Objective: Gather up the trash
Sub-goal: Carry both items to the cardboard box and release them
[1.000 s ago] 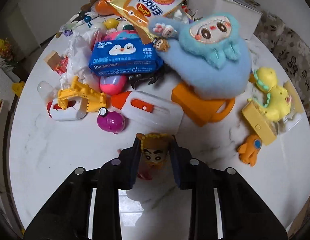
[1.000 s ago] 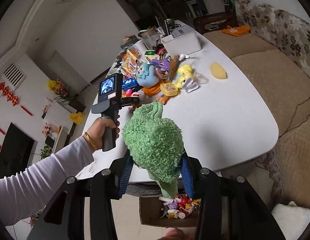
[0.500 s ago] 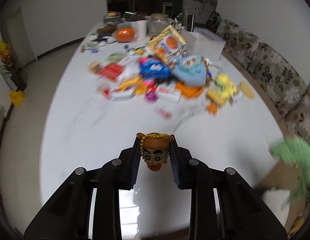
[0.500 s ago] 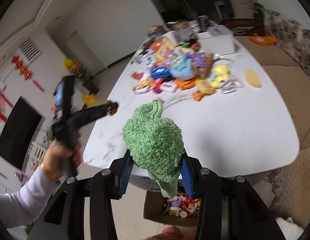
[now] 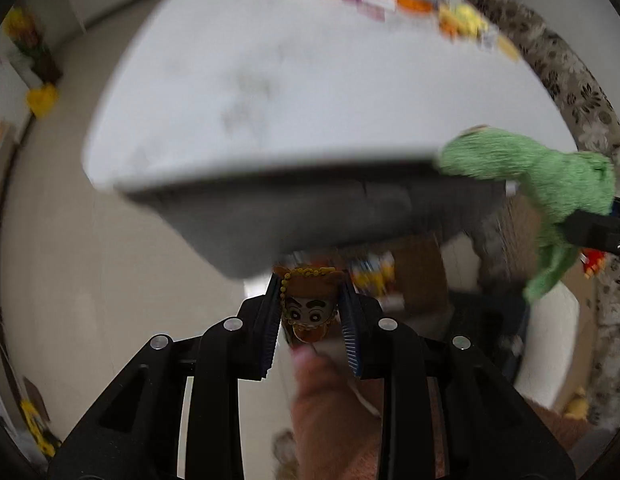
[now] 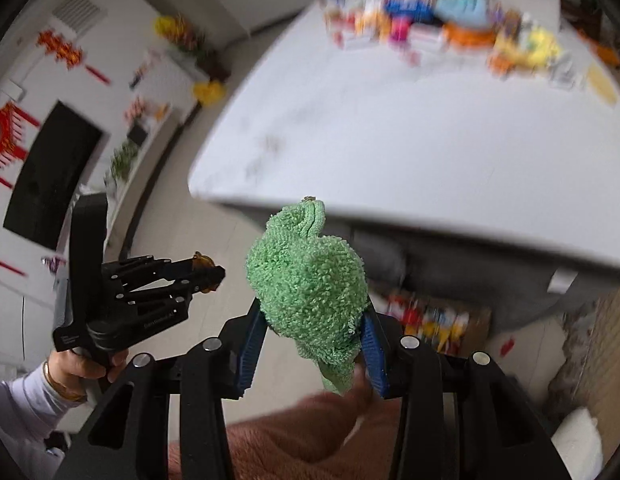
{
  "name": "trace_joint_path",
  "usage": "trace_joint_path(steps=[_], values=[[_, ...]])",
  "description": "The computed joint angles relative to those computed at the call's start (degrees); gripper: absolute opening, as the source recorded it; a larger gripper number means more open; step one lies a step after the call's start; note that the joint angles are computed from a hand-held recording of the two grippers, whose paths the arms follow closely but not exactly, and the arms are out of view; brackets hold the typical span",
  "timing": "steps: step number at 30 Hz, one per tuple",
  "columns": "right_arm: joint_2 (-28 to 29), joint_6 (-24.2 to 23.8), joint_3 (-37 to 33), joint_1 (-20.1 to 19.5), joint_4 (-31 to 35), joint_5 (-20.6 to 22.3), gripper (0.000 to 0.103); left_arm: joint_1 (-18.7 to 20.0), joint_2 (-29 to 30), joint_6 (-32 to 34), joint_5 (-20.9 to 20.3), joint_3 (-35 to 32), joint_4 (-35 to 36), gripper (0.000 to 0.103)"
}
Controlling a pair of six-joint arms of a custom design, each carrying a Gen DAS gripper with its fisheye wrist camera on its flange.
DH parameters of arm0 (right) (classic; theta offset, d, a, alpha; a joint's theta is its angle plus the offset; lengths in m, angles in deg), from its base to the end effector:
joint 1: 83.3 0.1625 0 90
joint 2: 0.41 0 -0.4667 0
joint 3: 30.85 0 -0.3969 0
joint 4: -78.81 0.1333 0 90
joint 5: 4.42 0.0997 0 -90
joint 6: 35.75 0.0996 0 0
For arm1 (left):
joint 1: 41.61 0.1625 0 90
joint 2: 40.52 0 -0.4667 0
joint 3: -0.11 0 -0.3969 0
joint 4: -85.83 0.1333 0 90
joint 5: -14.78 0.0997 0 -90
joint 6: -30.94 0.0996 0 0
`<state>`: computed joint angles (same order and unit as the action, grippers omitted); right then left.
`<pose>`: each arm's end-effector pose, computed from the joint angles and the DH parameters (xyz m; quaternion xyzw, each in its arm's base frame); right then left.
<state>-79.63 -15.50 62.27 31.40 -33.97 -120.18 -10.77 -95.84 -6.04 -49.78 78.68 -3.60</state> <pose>0.3262 -0.4938 0.4524 0.0205 -0.9719 0.1547 0.1765 -0.4980 -0.5024 0.2671 0.2282 0.9279 -0.0258 0.2937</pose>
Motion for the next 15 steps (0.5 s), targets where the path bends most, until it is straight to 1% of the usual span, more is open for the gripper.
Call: trace_joint_path(steps=[1,3,5,8,9,10,11,12,13,15], values=[[-0.1,0.8,1.4,-0.7,0.7,1.0,0.044,0.3,-0.4,-1.0,-1.7,2.0,-0.1,0.027],[-0.2,1.8,4.1,-1.7,1.0,1.2,0.044,1.0,-0.8,-2.2,-3.8,5.1,-0.7,0.027],[-0.6,3.0,7.4,-3.9,1.1,1.7,0.044,2.3,-0.3,-2.7,-6.0,8.3,-2.3,0.027],[-1.1,3.6,12.1,-7.4,0.3,0.0,0.044,4.9,1.8,-3.3,-8.1,12.7,-5.4,0.027],[-1.1,3.7,14.7,-9.5,-1.0,-1.6,0.044,5.8,2.7,-3.7,-8.6,13.7,-6.3,0.027],[-0.9,3.8,15.8,-11.0,-1.8,-2.0,0.044,6.8,4.2,-3.8,-8.6,15.1,-8.0,0.027],[-0.7,3.6,18.3,-13.7,-3.8,-2.9,0.044,7.7,5.3,-3.6,-9.0,15.9,-8.9,0.027],[-0.2,3.5,19.6,-15.3,-5.3,-3.9,0.044,8.3,6.0,-3.6,-9.1,17.0,-9.6,0.027],[0.1,3.0,21.0,-16.9,-7.1,-5.1,0.044,9.3,7.9,-3.2,-8.5,17.7,-10.8,0.027],[1.4,2.2,23.5,-20.5,-10.9,-8.4,0.059,10.7,10.9,-2.6,-8.3,17.7,-11.2,0.028]])
